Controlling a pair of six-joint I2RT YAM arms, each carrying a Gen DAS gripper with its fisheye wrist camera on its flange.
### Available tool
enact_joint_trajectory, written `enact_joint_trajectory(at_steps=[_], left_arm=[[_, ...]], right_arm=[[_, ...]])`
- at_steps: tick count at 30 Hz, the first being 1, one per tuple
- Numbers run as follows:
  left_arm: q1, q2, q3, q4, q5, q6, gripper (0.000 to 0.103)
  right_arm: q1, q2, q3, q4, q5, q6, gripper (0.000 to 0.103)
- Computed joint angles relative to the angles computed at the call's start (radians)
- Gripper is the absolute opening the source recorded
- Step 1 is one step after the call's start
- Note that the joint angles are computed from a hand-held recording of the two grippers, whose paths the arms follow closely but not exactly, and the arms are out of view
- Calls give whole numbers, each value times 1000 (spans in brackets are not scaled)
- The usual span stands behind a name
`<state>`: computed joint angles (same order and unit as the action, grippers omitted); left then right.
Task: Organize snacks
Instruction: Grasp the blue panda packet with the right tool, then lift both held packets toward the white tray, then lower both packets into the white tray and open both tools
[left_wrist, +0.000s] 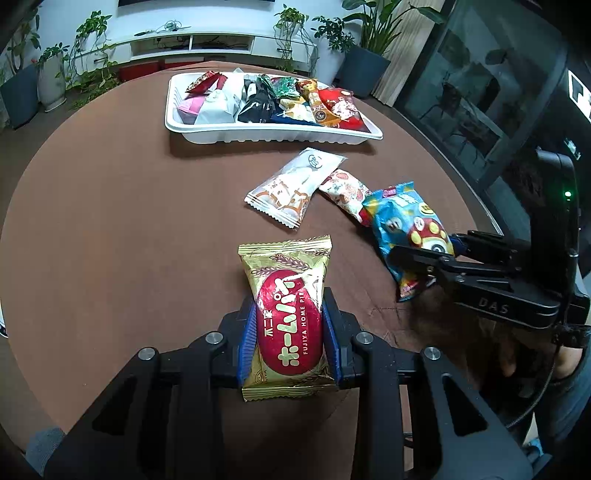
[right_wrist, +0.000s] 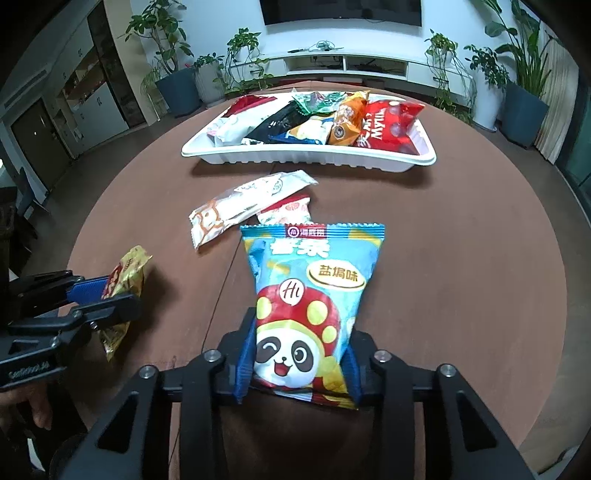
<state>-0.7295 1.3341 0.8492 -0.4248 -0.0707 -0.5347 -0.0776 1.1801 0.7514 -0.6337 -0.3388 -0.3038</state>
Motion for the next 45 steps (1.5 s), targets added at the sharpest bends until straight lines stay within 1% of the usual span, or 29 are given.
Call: enact_joint_trajectory(at_steps=[3,8,10,13,18,22,25,29,31,32,35,40,45], left_arm=[[0,-3,-1,5,6,0,29],[10,-18,-3,7,13,-1,29],[19,-24,-3,7,19,1,29],[49,-40,4,-2,33,12,29],[118,-46,42,-23,52,51,29],[193,-15,122,-46,71,109,29],[246,48,236,-71,78,169,29],[314,186,453,-112,104,244,29],[327,256,560,-136,106,264,29],[336,311,639,-156,111,275,29],[349,439,815,-200,113,289,29],[361,672,1090,-295,109,310,30],[376,835,1259,-348,113,317,30]], right_arm=[[-51,-14,6,-37,-50,-10,38],[-183,-14,51,-122,-179,-40,37],[-231,7,77,-145,-220,-47,37],[-318,76,141,-184,-281,-59,37],[-431,187,249,-192,-313,-43,37],[-456,246,347,-177,-295,-9,37],[-427,290,439,-173,-281,23,37],[-326,346,590,-164,-252,80,37],[-269,392,679,-174,-239,104,37],[-231,425,734,-183,-232,121,37],[-121,531,884,-202,-183,166,37],[10,748,1141,-279,-104,190,37],[73,944,1349,-361,-29,185,37]])
